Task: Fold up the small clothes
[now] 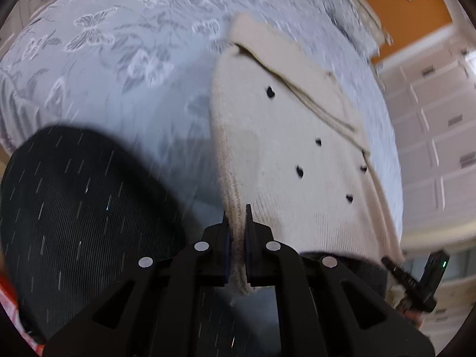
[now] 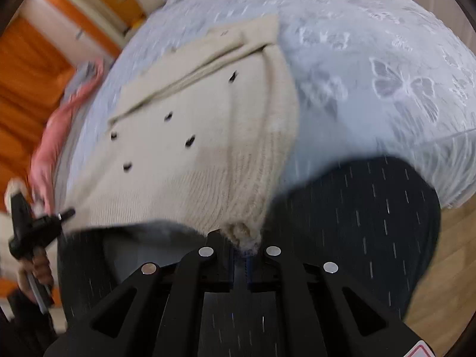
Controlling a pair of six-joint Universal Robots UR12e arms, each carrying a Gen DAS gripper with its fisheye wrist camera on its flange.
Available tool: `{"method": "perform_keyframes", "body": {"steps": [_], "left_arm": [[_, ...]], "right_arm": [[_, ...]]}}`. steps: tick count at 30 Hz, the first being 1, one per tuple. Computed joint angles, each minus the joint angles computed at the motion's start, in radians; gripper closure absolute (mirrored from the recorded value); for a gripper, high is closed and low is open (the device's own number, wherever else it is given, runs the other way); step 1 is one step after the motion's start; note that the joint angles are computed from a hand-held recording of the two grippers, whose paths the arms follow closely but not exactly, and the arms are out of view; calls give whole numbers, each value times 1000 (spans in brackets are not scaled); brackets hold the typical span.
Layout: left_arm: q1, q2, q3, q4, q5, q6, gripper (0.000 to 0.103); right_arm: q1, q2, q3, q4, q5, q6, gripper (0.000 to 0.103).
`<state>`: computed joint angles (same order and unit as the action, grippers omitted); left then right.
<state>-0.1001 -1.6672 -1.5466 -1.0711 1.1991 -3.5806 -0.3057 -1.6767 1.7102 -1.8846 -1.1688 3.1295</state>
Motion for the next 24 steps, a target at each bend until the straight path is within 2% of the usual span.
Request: {"method": "perform_keyframes", "body": {"steps": [4, 7, 9, 10, 11, 13, 15, 16, 17, 18, 21, 22, 23, 24], "left_arm": [[8, 65, -28, -100, -26, 20, 97], [25, 88, -19, -105, -37, -12, 97], [33, 71, 9, -60, -33, -24, 97], [40, 44, 36, -9, -43, -16, 97], [39, 20, 62, 21, -28, -1, 97], [28, -64, 144, 98, 11, 46, 97], [18, -149, 222, 154, 34, 49, 96], [14, -183, 252, 172, 27, 51, 95], [5, -236, 294, 206, 62, 25, 90], [-1, -266, 315, 225, 84, 8, 86], [-20, -333, 376, 189, 196, -35, 77], [-19, -340, 374, 198, 189, -37, 75], [-17, -343, 375, 200, 175, -37, 68], [-15, -345, 372, 209, 167, -34, 55]], "right_arm": [[-12, -51, -14, 199, 3, -147, 99], [-28, -63, -41, 244, 26, -204, 99], [-48, -47, -62, 163, 73, -182, 98], [-56, -32, -71, 110, 98, -161, 98], [-67, -6, -83, 26, 137, -119, 98], [-75, 63, -110, -135, 201, -8, 98], [-72, 156, -143, -299, 263, 137, 96], [-65, 192, -155, -362, 260, 191, 94], [-49, 235, -173, -435, 216, 259, 90], [-30, 268, -194, -471, 151, 310, 82], [9, 308, -229, -502, -8, 375, 71], [10, 311, -228, -516, -10, 383, 69], [9, 308, -215, -542, 0, 397, 58], [10, 305, -207, -546, -7, 392, 45]]}}
